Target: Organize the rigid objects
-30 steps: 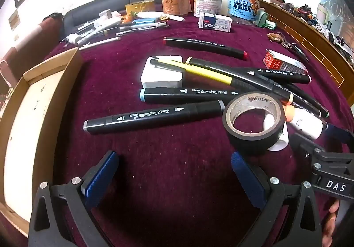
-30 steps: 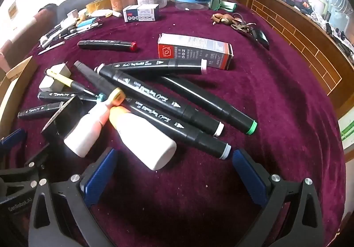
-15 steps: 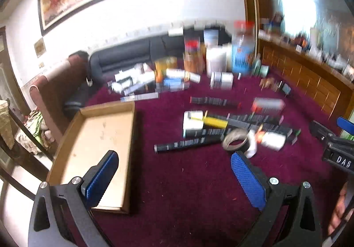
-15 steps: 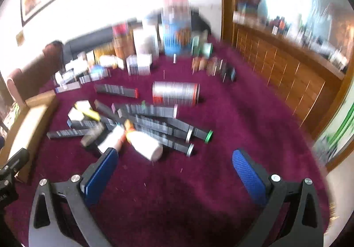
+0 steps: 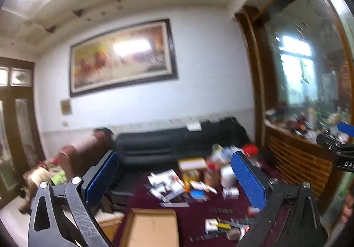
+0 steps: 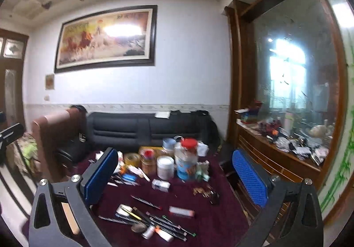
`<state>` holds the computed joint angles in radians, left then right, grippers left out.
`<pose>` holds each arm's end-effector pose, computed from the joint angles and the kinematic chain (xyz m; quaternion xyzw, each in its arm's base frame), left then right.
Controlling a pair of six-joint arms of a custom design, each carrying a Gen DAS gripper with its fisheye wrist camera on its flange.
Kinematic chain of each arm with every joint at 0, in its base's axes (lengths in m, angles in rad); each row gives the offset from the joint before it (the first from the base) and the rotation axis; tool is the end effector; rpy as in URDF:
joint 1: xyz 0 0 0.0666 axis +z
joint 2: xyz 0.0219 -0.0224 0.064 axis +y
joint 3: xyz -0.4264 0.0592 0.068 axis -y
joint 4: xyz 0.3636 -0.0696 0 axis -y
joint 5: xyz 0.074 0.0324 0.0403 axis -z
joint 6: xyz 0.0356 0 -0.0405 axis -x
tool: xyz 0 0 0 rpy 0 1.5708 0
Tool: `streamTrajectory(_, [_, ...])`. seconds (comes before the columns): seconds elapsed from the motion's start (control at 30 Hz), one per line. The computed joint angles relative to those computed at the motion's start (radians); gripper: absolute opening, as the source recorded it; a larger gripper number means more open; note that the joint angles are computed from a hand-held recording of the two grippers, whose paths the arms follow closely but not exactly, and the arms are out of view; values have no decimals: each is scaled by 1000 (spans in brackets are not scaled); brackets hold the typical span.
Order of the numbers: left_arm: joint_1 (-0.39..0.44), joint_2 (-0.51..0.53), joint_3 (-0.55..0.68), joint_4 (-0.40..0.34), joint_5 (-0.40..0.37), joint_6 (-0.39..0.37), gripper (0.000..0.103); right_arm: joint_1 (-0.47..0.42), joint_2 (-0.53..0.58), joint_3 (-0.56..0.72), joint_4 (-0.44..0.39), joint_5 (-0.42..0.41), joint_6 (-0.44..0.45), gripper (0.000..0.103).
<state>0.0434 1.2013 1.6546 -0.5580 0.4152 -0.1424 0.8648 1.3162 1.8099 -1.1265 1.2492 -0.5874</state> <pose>0.3645 0.0011 0.7007 0.1737 0.7195 -0.0918 0.6662 0.2655 0.2587 0.6821 0.1617 0.7532 -0.1466 0.6205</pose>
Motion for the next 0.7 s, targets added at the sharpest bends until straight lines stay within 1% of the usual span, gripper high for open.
streamTrajectory(0.03, [3,19,43,-11,-6,14,103,-24,24,83,-64,-40,-5,103])
streamTrajectory(0.07, [6,37,76,-9,0,26,103,-32,45,146,-114,-54,-16,103])
streamTrajectory(0.1, [10,44,81,11,8,29,103,-35,54,189,-142,-52,-12,103])
streamTrajectory(0.13, [4,55,77,38,9,17,103,-53,55,201,-120,-39,19,103])
streamTrajectory(0.17, [-2,66,67,53,13,-6,103,-57,44,171,-58,-15,61,103])
streamTrajectory(0.2, [-4,67,45,55,15,-24,103,-48,16,109,3,2,85,103])
streamTrajectory(0.23, [-7,65,12,52,19,-38,103,-70,-18,24,100,-40,132,103])
streamTrajectory(0.27, [-16,75,-12,41,17,-52,103,-95,-43,-45,147,-101,136,103])
streamTrajectory(0.3, [-31,94,-28,19,7,-68,103,-122,-52,-84,143,-170,107,103])
streamTrajectory(0.33, [-49,122,-38,-22,7,-91,103,-179,-40,-116,89,-283,48,103])
streamTrajectory(0.37, [-65,146,-49,-54,15,-109,103,-208,-19,-113,15,-342,-14,103])
streamTrajectory(0.4, [-77,180,-57,-92,27,-128,103,-246,0,-146,-8,-411,-45,103])
streamTrajectory(0.43, [-93,222,-60,-136,27,-142,103,-281,14,-199,10,-478,-52,103])
streamTrajectory(0.5, [-121,302,-73,-193,11,-169,103,-323,39,-288,57,-553,-73,103])
streamTrajectory(0.6, [-182,392,-124,-196,-99,-177,103,-371,68,-433,158,-680,-109,103])
streamTrajectory(0.67, [-213,454,-126,-232,-133,-220,102,-376,68,-519,224,-722,-152,103])
streamTrajectory(0.7, [-228,482,-121,-249,-158,-249,102,-381,67,-541,236,-728,-164,103])
